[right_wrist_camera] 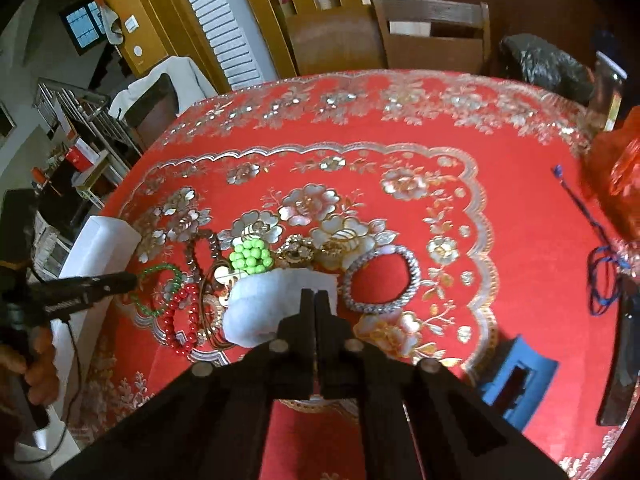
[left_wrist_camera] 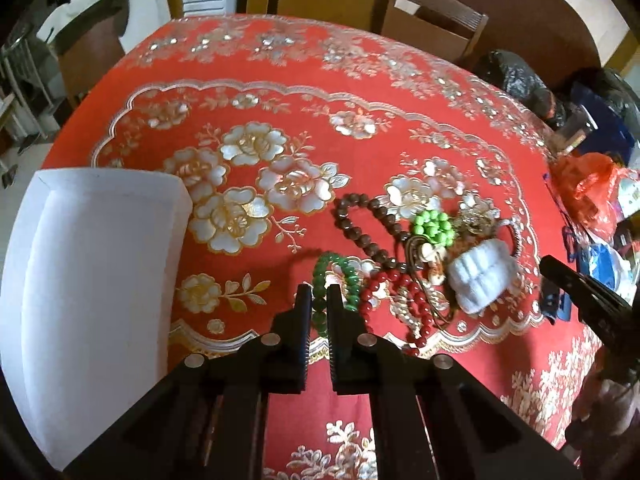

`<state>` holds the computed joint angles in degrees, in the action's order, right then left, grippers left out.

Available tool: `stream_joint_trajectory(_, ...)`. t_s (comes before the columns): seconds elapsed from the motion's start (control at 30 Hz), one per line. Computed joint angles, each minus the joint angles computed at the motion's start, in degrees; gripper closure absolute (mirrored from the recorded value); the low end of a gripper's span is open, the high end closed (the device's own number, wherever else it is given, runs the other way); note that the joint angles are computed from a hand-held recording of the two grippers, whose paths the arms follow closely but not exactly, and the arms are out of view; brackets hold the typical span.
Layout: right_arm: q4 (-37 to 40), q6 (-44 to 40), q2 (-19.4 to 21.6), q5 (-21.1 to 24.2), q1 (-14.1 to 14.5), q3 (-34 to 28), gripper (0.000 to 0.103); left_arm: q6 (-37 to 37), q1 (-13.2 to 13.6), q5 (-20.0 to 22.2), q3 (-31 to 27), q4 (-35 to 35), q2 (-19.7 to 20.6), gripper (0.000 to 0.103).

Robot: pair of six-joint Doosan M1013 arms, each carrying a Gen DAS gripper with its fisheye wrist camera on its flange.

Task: Organize jewelry
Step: 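Grasp the green bead bracelet with the left tool while the right tool grasps the white fuzzy scrunchie, then carry the green bracelet with the left tool while the right tool carries the scrunchie into the white box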

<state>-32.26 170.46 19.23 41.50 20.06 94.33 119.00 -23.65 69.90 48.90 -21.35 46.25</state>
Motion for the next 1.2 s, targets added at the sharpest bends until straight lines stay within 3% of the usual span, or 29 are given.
stream_joint_trajectory(0.1,0.8,0.9,-0.4,-0.9,-0.1,0.6,0.103,0.1,0.3,0.2,0.3,-0.7,-0.4,0.084)
stream_joint_trajectory(0.17,3.5,-1.1,0.3,1.4,-0.3,-0.2,0.092,0.0,0.5,0.4,0.3,-0.9,-0.5,0.084)
stream_joint_trajectory(0.23,6.4,0.4,0.4,0.2,-1.0,0.3,0.055,0.6,0.6,0.1,0.8,-1.3,-1.2,0.084)
stream_joint_trajectory(0.27,5.6,2.9,0.3,-1.2,-1.0,0.9,0.053,0.9,0.7,0.1,0.9,-1.5,-1.4,0.084)
stream_joint_trajectory(0.37,5.9,4.5,0.7,-4.5,-1.5,1.2,0.053,1.9,1.0,-0.2,1.1,-2.2,-2.2,0.084)
stream_joint_trajectory(0.5,12.0,1.5,2.7,-5.7,-2.7,0.0,0.054,1.8,1.4,-0.4,0.8,-2.4,-2.6,0.084)
stream_joint_trajectory(0.63,8.9,7.0,2.1,-9.0,-2.2,1.6,0.085,1.7,1.9,-0.3,0.0,-2.4,-2.6,0.084)
stream_joint_trajectory(0.73,4.3,9.6,0.9,-8.5,-1.4,1.9,0.086,1.9,2.3,0.1,-1.2,-3.2,-2.3,0.084)
stream_joint_trajectory(0.9,-5.2,14.7,-0.8,-3.2,0.3,0.4,0.086,1.7,3.0,1.4,-4.8,-3.2,-0.9,0.084)
stream_joint_trajectory(1.07,-3.3,11.7,-0.6,-9.7,-0.3,-1.6,0.086,1.0,3.8,2.0,-7.9,-1.3,0.9,0.084)
stream_joint_trajectory(1.2,5.4,1.5,2.7,-13.8,-0.5,-6.0,0.086,0.3,4.6,1.8,-10.4,1.0,2.7,0.084)
